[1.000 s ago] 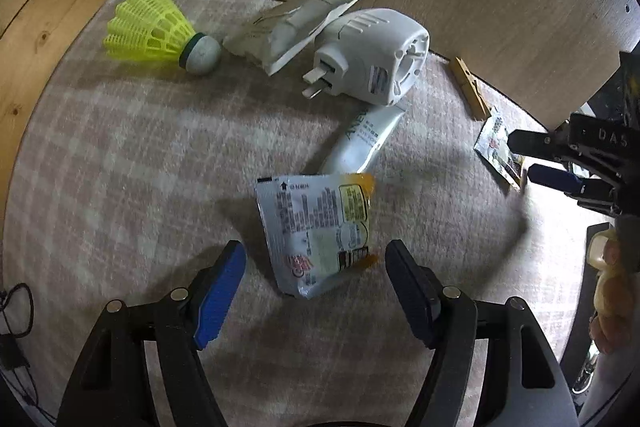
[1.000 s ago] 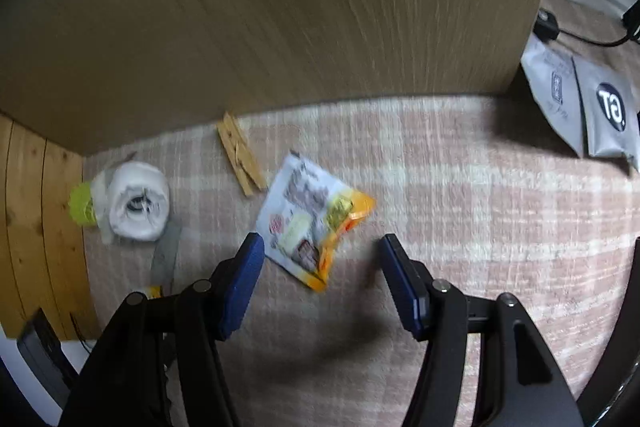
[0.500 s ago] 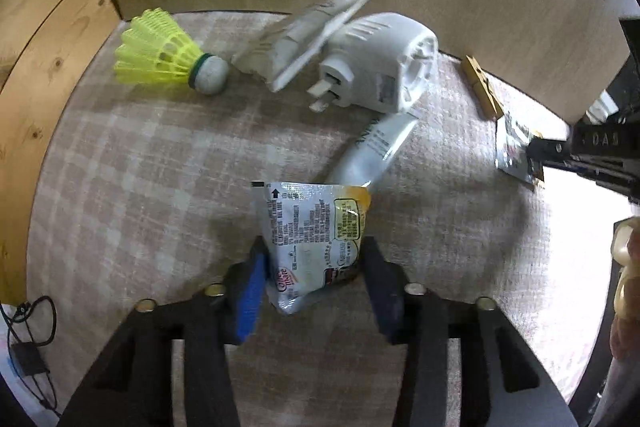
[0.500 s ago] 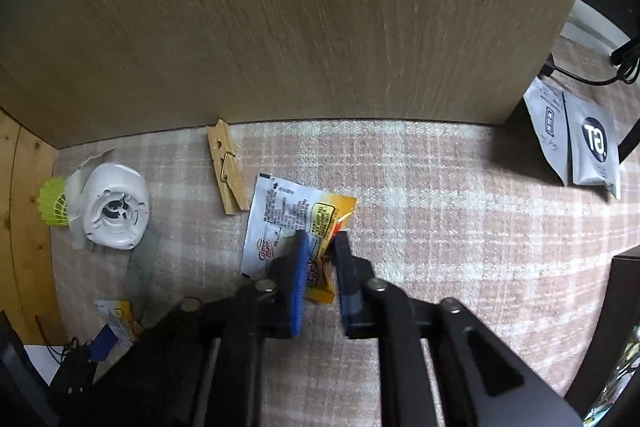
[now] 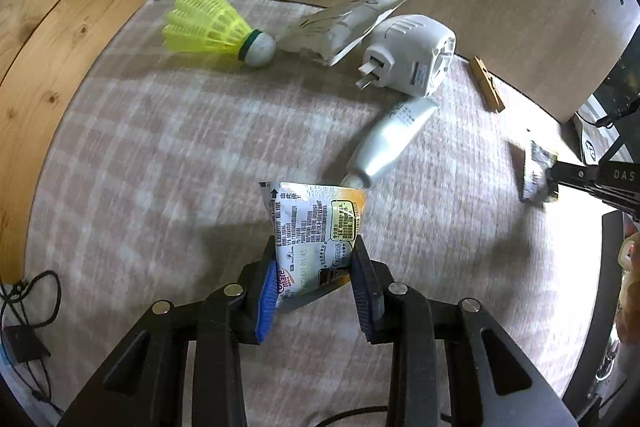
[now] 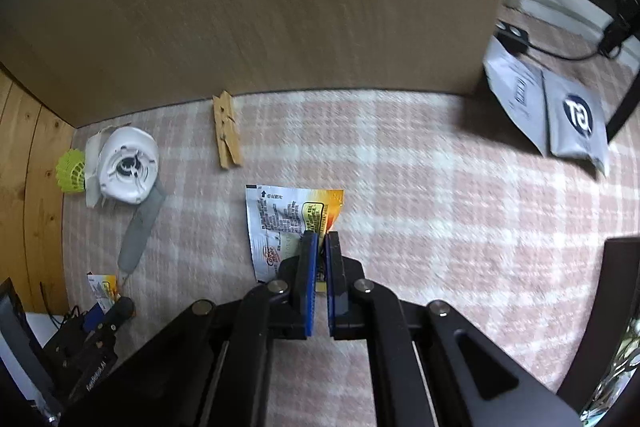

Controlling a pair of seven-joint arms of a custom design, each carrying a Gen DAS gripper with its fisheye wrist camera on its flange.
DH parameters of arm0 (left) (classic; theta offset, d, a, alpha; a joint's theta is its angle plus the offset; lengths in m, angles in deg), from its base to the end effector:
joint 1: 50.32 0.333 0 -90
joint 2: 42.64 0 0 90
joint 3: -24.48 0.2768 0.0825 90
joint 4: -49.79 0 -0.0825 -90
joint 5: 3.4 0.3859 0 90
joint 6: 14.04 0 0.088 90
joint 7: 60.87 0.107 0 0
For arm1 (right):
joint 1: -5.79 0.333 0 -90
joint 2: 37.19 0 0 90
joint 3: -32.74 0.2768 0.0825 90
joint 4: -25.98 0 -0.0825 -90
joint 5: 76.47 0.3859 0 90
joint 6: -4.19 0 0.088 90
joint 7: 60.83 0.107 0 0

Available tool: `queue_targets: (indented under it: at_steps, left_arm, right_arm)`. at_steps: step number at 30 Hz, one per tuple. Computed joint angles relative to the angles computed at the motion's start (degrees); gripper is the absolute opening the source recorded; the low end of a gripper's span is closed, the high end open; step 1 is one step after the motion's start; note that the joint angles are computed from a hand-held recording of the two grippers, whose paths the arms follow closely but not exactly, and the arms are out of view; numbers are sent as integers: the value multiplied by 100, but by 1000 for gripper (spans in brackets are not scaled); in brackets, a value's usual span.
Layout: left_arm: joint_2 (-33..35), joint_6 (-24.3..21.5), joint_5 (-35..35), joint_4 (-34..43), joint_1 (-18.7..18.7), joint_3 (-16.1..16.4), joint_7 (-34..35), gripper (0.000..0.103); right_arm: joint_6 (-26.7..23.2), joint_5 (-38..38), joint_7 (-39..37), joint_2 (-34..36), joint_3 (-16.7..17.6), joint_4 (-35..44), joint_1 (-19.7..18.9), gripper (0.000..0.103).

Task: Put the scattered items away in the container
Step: 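Grasp the Coffee-mate sachet with the left gripper while the right grasps a small sachet, then carry both sachets over the storage box and open both grippers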

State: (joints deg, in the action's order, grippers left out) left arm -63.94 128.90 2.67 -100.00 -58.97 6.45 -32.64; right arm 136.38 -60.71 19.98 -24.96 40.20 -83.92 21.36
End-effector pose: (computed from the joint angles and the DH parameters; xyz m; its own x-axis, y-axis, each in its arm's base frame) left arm 0.3975 -0.1934 0.3560 0.5011 -0.8594 0.1016 -0.8165 -0.5084 -0.2735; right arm 0.5655 0.2435 0.3625 0.3900 -0.8918 -0.2294 -0.9166 -0.3522 -0.1890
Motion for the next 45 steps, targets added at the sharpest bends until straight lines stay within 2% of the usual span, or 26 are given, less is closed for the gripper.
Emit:
queue_targets:
  at_steps: [5,9,15,19,23,25,29,33,45]
  left_arm:
    - [-76,-134,34,81,-58,-81,-61,31]
    - [132,-191,139,417,-138,-155,-29,31]
    - [1241,-135,344,1728,-190,64,589,31]
    - [1962,-88,427,2524,-538,46,743,31]
    - [2073,-88,300,2805,-918,42,1011,31]
    - [2439,-131,297,3308,-1086,21,1116,31]
    - [2888,-424,178,4183,-1413,56,1579,31]
    - [3634,-622,181,5213,-1831,59,1881,31]
    - [5601,-1687,237,8420,-3093,348,2550,32]
  right_arm:
    - [-74,294,-400,-334,-124,-320,-217,4]
    - [-71,490,-632,-710,-248,-636,-318,4]
    - [-180,601,-779,-1054,-516,-705,-490,4]
    - [-90,613,-765,-1135,-681,-768,-642,4]
    - [-98,509,-703,-1272,-922,-807,-947,4]
    - [-12,369,-619,-1395,-1028,-918,-1097,4]
    - [-15,181,-567,-1570,-1283,-968,-1439,4]
    - [11,34,-549,-1672,-1509,-999,-1783,4]
    - [26,-185,-497,-1667,-1795,-982,-2419,5]
